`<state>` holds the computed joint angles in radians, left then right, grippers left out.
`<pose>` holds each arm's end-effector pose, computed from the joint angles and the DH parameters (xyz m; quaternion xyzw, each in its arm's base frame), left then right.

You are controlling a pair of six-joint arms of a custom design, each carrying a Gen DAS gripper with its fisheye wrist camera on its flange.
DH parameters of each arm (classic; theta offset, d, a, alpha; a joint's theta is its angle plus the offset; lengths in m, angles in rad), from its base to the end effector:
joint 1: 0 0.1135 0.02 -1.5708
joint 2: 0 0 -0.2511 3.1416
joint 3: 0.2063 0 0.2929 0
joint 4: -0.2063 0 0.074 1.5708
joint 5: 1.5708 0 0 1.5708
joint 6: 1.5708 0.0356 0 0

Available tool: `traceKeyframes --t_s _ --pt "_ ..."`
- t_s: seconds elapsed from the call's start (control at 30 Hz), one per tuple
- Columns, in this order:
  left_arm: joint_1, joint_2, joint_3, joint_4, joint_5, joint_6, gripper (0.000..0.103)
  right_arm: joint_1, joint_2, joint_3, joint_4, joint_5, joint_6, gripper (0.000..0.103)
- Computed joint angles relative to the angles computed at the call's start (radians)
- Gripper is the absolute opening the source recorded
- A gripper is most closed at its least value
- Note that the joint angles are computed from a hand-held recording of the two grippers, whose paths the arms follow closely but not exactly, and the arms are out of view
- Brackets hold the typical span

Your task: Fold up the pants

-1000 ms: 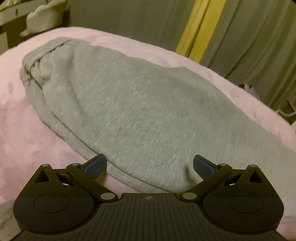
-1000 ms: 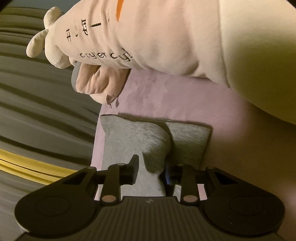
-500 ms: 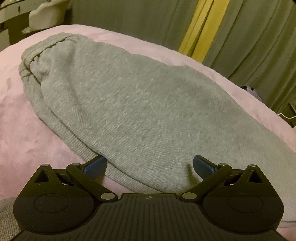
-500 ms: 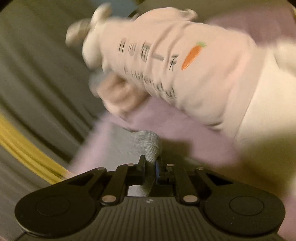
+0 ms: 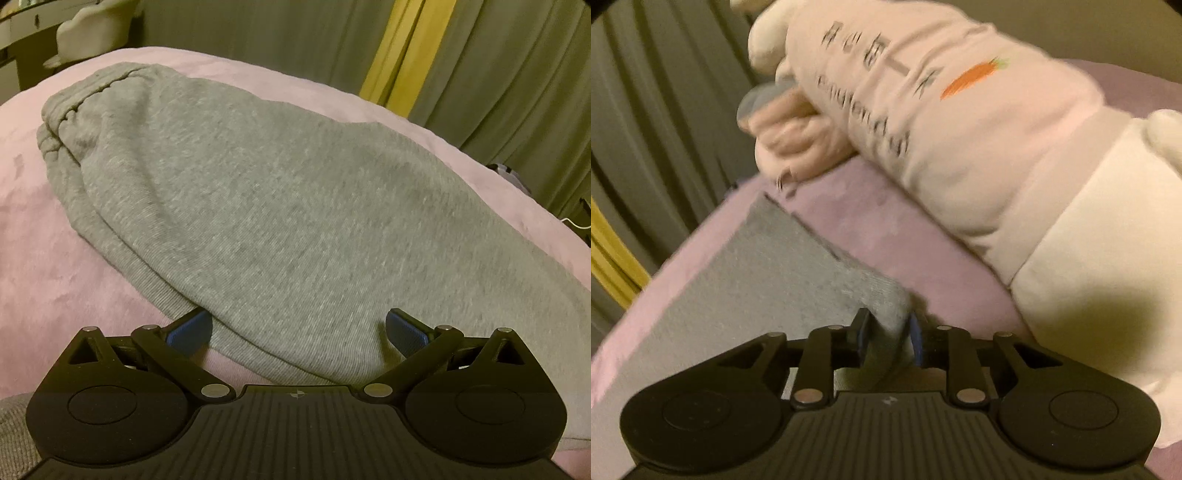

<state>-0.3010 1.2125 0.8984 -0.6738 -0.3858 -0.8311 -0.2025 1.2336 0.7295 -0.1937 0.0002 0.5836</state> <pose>0.2733 -0.0708 0.2278 -0.2994 0.8928 0.0037 0.3365 0.2948 -0.0605 0.1941 0.3471 0.8371 0.0800 0.4151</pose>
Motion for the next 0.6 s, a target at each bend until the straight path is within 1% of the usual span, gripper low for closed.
traceKeyframes --t_s 0.1,0.13,0.2,0.23,0.3,0.37,0.4,0.47,0.5,0.53,0.57,0.6 --pt "-0.003 0.017 0.010 -0.005 -0.006 0.005 0.103 -0.069 -0.017 -0.031 0.071 -0.148 0.082 0.022" --pt "-0.006 0.025 0.016 -0.009 -0.011 0.010 0.103 -0.088 -0.045 -0.058 0.102 -0.170 0.110 0.022" --pt "-0.010 0.032 0.020 -0.014 -0.018 0.017 0.103 -0.109 -0.115 -0.114 0.160 -0.167 0.146 0.022" --pt "-0.011 0.034 0.021 -0.015 -0.019 0.018 0.103 -0.115 -0.125 -0.121 0.173 -0.162 0.159 0.022" --pt "-0.009 0.033 0.021 -0.014 -0.017 0.018 0.103 -0.125 -0.117 -0.102 0.133 -0.157 0.158 0.022" --pt "-0.011 0.036 0.023 -0.016 -0.019 0.017 0.103 -0.129 -0.082 -0.054 0.036 -0.161 0.136 0.023" --pt "-0.011 0.037 0.024 -0.017 -0.020 0.018 0.103 -0.134 -0.073 -0.045 0.006 -0.182 0.137 0.023" --pt "-0.015 0.042 0.028 -0.021 -0.025 0.021 0.103 -0.148 -0.061 -0.057 0.005 -0.266 0.178 0.023" --pt "-0.017 0.044 0.029 -0.024 -0.027 0.022 0.103 -0.146 -0.051 -0.062 0.007 -0.288 0.203 0.026" --pt "-0.016 0.046 0.030 -0.024 -0.028 0.026 0.103 -0.143 -0.035 -0.058 0.002 -0.292 0.217 0.033" --pt "-0.017 0.047 0.031 -0.025 -0.029 0.027 0.103 -0.136 -0.019 -0.052 -0.011 -0.273 0.227 0.040" --pt "-0.017 0.046 0.030 -0.025 -0.029 0.028 0.103 -0.130 -0.005 -0.048 -0.016 -0.257 0.240 0.059"
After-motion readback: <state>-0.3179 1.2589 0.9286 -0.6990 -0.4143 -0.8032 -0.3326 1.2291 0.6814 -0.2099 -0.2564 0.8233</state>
